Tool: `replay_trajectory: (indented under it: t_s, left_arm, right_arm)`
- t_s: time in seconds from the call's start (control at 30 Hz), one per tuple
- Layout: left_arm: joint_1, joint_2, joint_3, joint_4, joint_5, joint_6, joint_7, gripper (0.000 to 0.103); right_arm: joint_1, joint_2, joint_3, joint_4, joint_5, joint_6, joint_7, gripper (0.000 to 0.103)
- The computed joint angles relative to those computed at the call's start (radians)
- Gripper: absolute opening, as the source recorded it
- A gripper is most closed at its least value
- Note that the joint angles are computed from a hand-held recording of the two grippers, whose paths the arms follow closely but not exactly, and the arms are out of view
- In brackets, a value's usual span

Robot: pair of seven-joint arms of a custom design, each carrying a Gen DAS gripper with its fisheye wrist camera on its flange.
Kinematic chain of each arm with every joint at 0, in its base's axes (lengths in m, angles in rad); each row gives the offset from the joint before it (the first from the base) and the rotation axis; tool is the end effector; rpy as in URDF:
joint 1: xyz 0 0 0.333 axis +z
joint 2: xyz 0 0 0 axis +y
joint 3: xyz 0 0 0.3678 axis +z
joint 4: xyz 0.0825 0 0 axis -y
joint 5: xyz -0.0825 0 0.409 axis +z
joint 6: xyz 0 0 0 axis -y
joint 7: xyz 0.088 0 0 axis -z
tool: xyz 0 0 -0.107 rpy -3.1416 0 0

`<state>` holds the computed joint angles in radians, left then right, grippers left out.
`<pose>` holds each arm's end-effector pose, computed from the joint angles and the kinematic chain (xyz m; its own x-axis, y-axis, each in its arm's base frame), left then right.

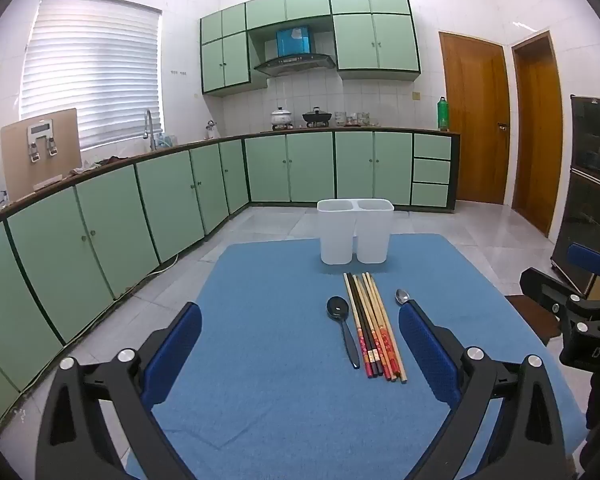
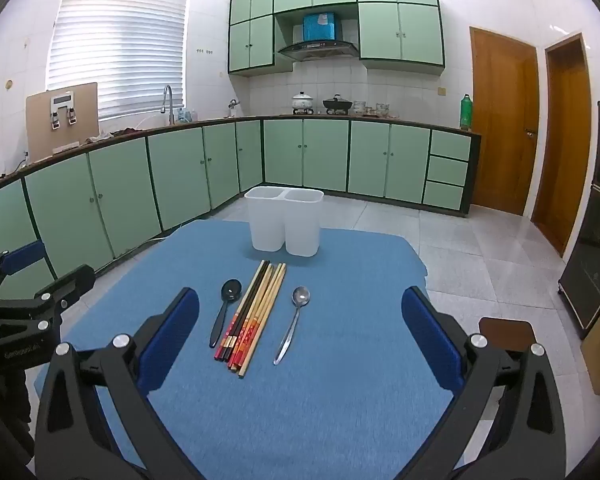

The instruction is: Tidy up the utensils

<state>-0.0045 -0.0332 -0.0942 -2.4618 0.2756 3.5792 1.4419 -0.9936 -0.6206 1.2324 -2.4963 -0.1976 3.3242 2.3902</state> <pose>0.5242 -0.0865 0.4814 -0.2514 -0.9657 -0.0651 -0.3914 0.1629 -0.9057 0.4692 0.2102 0.4907 -0.0962 -0.9953 0.0065 -0.4285 0.0355 -0.9028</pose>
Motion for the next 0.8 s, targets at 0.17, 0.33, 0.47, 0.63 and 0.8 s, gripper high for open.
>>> replay_trajectory:
  t_s: [0.17, 0.33, 0.47, 0.63, 0.8]
  left_arm:
    - [0.003, 0.003, 0.005, 0.007, 0.019, -0.006, -0.018, 0.097]
    - [-0.003, 0.009, -0.011, 0.002, -0.047, 0.009, 0.044, 0.097]
    - [-0.001, -0.013, 0.002, -0.014, -0.018, 0.007, 0.018, 0.097]
    - [0.001, -0.014, 0.006, -0.003, -0.004, -0.005, 0.004, 0.097]
    - [-0.002, -0.01, -0.003, -0.002, -0.039, -0.005, 0.034, 0.097]
  right_arm:
    - [0.007, 0.008, -0.012, 0.004, -0.006, -0.003, -0.014, 0.098]
    - [0.008, 0.007, -0.013, -0.002, 0.005, 0.006, -0.009, 0.098]
    - [0.003, 0.003, -0.006, -0.003, 0.01, 0.008, -0.008, 0.098]
    - [0.023, 0.008, -0.023, 0.0, 0.008, -0.009, -0.013, 0.098]
    - [0.019, 0.013, -0.019, 0.006, 0.001, -0.013, -0.015, 0.098]
